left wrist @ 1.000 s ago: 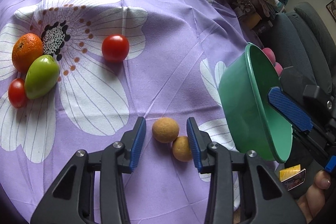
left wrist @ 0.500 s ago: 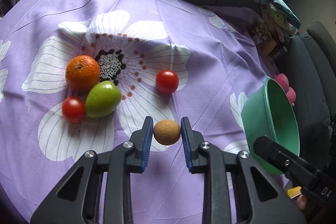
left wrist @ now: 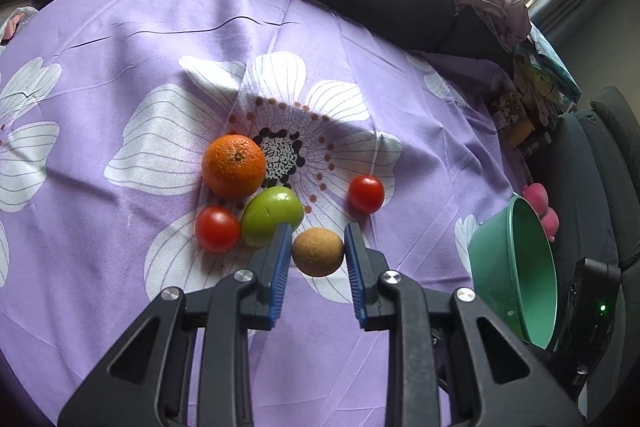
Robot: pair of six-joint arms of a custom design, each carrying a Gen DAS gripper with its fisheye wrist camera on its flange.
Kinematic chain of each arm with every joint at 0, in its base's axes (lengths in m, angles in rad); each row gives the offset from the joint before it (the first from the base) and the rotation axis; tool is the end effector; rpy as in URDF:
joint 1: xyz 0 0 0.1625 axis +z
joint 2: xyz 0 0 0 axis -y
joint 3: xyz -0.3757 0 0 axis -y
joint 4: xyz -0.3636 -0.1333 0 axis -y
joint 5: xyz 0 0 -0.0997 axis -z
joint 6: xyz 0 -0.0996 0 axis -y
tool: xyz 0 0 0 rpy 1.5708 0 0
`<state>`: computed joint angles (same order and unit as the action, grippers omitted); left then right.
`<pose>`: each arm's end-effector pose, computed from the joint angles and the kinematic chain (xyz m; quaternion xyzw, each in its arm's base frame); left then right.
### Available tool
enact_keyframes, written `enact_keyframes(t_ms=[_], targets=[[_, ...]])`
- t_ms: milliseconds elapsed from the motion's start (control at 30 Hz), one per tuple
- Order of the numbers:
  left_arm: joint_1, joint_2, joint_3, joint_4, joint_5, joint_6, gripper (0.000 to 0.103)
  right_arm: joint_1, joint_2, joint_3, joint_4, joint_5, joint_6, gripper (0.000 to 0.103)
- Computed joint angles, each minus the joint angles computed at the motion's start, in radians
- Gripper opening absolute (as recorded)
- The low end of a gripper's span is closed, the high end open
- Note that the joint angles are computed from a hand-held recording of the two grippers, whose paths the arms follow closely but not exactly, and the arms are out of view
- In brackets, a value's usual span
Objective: Organize fruits
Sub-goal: 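Close the left gripper on the brown kiwi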
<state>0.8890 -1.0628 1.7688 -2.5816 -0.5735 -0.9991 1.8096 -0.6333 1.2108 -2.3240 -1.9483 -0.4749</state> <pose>-0.1912 -0.5799 0.2332 -0.2088 0.8457 -0.4411 0.2160 0.2646 -0.6785 0.1126 0.3264 -0.9226 0.0636 0.1958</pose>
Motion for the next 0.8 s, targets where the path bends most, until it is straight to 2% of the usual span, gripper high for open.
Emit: enact_keyframes(t_ms=[167, 233, 300, 600, 800], targets=[[-0.003, -0.006, 0.006, 0.002, 0.008, -0.003, 0.026, 0.009, 0.006, 0.021, -0.035, -0.03, -0.04, 0.034], [-0.002, -0.009, 0.009, -0.004, 0.006, -0.002, 0.026, 0.008, 0.002, 0.026, -0.041, -0.026, -0.047, 0.029], [-0.002, -0.012, 0.012, -0.011, 0.006, 0.001, 0.026, 0.007, 0.002, 0.025, -0.039, -0.014, -0.049, 0.029], [-0.005, -0.016, 0.017, -0.016, 0.013, 0.01, 0.026, 0.006, -0.014, 0.041, -0.07, 0.112, -0.033, 0.029], [-0.011, -0.003, 0.011, -0.041, 0.017, 0.038, 0.026, 0.003, -0.001, 0.021, -0.09, 0.168, -0.012, 0.029]])
